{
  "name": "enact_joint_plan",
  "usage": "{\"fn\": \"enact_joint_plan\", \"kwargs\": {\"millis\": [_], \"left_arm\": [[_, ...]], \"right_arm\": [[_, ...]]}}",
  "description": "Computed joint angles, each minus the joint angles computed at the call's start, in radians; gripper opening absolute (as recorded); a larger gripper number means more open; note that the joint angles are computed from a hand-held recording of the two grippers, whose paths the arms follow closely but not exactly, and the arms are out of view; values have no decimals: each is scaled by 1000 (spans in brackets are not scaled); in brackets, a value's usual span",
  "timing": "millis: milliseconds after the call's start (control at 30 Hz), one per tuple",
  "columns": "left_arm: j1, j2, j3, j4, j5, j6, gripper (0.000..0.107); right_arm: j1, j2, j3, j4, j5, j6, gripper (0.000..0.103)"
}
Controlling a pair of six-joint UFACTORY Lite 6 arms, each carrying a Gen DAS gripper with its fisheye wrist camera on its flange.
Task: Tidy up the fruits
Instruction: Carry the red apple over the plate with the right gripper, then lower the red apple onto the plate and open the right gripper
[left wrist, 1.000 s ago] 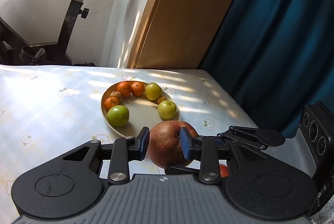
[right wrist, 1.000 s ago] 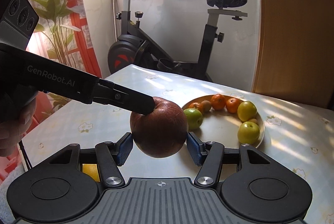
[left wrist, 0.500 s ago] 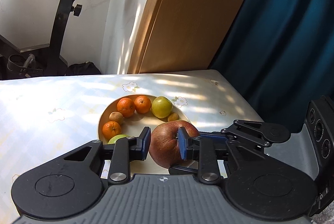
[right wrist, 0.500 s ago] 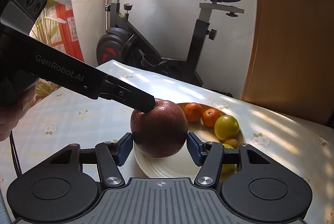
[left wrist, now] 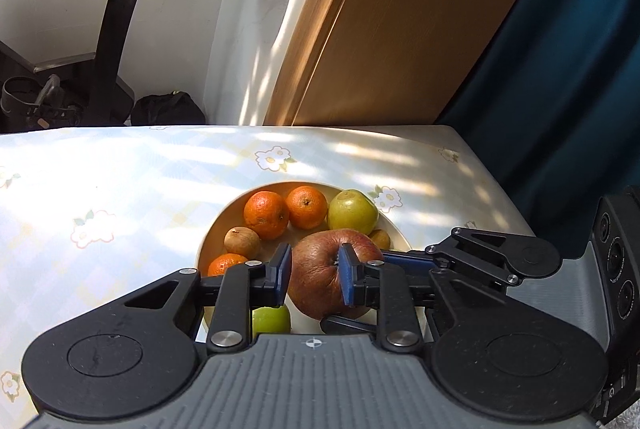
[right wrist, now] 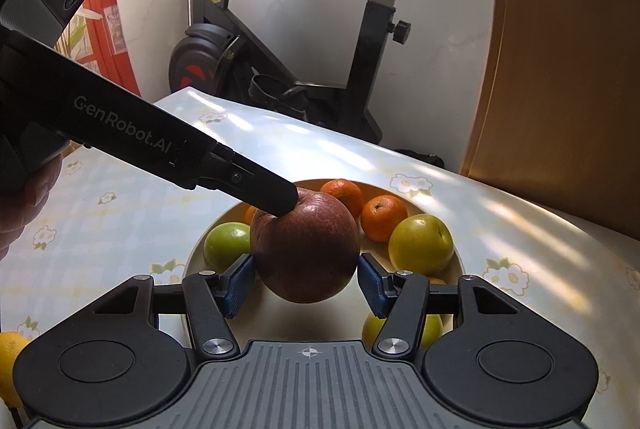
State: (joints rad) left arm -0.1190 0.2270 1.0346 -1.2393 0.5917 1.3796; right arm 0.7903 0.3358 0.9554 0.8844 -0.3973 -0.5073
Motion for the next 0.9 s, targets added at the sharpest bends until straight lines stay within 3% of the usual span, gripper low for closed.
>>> {"fn": "enact_joint_plan", "kwargs": {"millis": [400, 900], "left_arm": [[-21, 78, 50, -15, -70, 29, 26], [-19, 113, 69, -68, -87, 75, 28]], "right_arm": [[-39, 100, 85, -66, 33, 31, 53], [-58, 113, 90, -155, 35, 133, 53]]}}
